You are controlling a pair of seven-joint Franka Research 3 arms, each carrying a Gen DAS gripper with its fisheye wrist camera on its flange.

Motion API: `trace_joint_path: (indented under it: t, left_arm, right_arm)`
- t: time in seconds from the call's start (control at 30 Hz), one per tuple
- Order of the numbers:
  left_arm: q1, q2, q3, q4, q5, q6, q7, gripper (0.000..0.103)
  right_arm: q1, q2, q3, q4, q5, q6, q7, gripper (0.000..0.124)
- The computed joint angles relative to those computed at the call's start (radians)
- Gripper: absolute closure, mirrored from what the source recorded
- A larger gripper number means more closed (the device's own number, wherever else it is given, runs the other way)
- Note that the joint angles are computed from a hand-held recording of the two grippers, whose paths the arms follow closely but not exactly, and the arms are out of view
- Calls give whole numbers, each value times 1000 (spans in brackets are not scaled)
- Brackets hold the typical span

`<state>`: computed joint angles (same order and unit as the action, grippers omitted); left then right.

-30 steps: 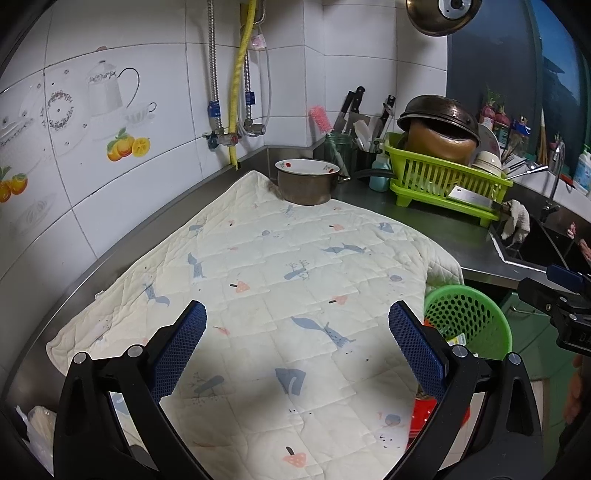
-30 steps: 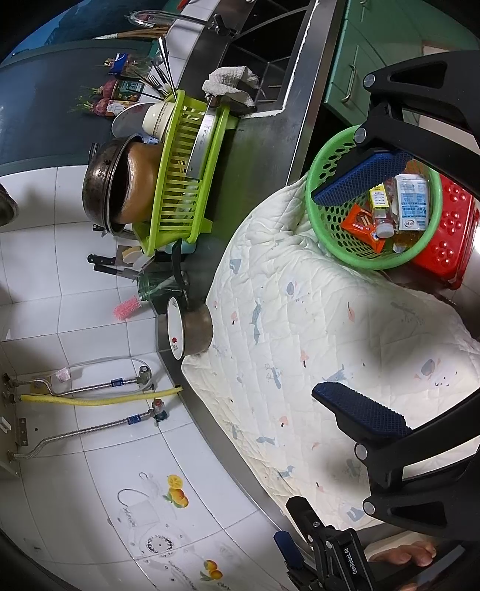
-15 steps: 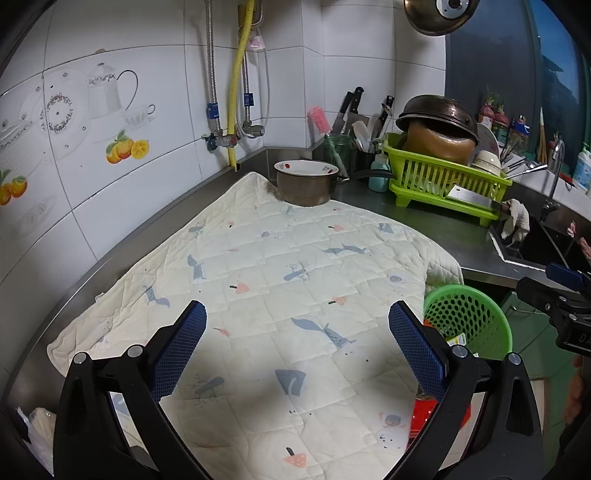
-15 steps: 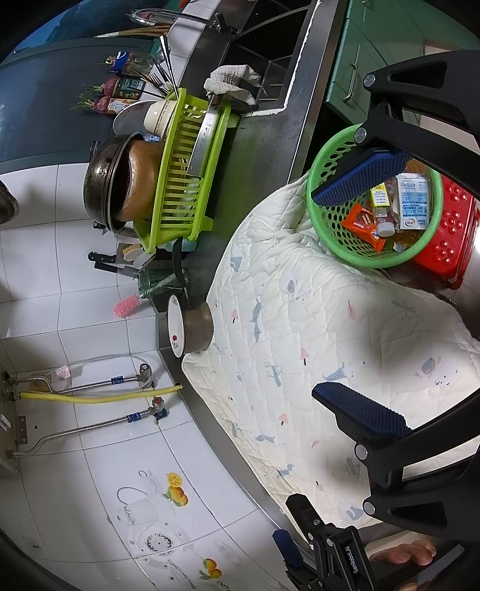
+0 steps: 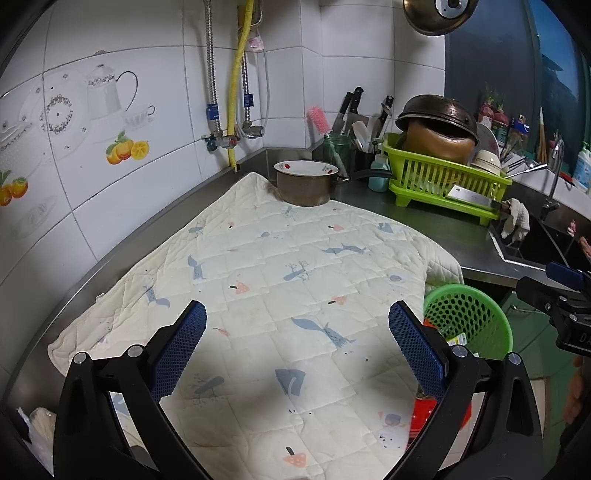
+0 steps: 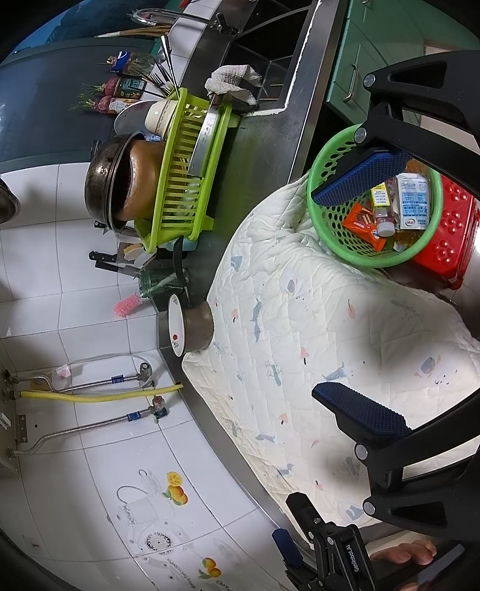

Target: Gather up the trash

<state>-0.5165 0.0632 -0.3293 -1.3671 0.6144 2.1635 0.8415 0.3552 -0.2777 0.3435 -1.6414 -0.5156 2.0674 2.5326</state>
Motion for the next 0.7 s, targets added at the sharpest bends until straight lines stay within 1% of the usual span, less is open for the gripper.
trace_joint_path:
  t: [0.5,0.7]
  left_arm:
    - [-5,-5,-4,-5,18,8,-4,5]
    - [-6,-12,-5,-15,43,16,-24,5]
  right_arm:
    - [6,9,4,14,-6,-8,-1,31]
    - [11,12,1,16,-10,-9,3,31]
